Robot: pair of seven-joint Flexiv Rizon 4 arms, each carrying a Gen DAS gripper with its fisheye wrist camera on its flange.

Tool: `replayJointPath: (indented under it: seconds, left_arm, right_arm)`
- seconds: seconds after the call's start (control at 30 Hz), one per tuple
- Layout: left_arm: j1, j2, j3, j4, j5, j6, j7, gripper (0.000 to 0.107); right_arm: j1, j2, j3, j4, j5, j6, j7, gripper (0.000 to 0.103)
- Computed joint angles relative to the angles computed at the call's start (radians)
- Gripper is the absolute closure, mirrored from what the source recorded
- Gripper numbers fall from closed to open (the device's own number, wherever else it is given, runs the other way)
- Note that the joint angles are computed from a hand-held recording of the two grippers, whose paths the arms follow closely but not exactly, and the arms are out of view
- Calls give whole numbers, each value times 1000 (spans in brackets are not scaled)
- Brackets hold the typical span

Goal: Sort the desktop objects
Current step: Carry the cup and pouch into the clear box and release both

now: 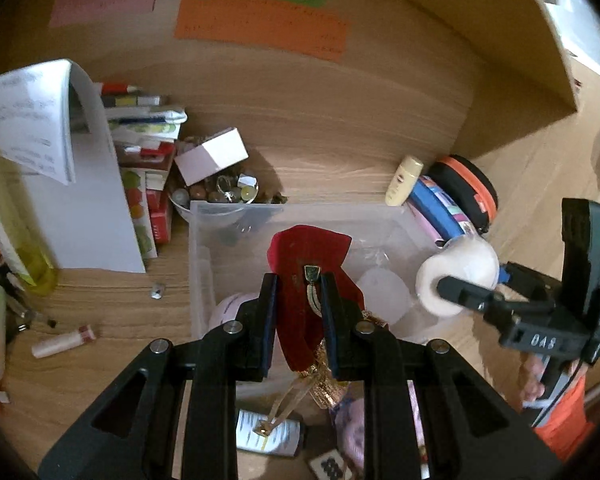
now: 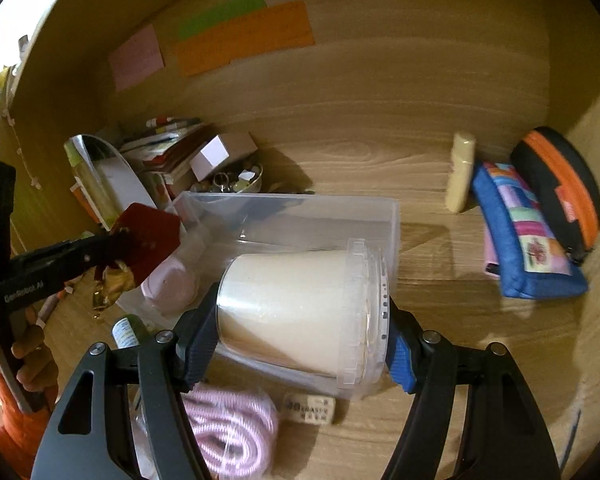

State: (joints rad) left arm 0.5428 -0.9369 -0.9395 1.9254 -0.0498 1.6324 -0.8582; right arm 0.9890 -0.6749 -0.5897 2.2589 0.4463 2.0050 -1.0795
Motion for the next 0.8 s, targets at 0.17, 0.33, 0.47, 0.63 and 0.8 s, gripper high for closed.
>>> replayJointPath:
  seconds: [0.17, 0.33, 0.47, 0.63, 0.8]
  left_arm:
    - [-68, 6, 49, -55, -55, -73, 5, 87]
    - [-128, 19, 101, -63, -80, -51, 41, 86]
    - [-160, 26, 139, -73, -90, -58, 59, 84]
    - [-183, 32, 166, -91, -135, -104, 76, 83]
    - [-168, 34, 149, -84, -191, -135, 106, 76]
  right_arm:
    - [-81, -11, 70, -41, -53, -4, -9, 36]
    - [-128, -27, 109, -71, -83, -14, -25, 36]
    - [-124, -55, 102, -89, -82, -21, -29, 36]
    - [-93, -83, 68, -102, -84, -38, -26, 37]
    - [-34, -114, 6, -104, -68, -43, -6, 37]
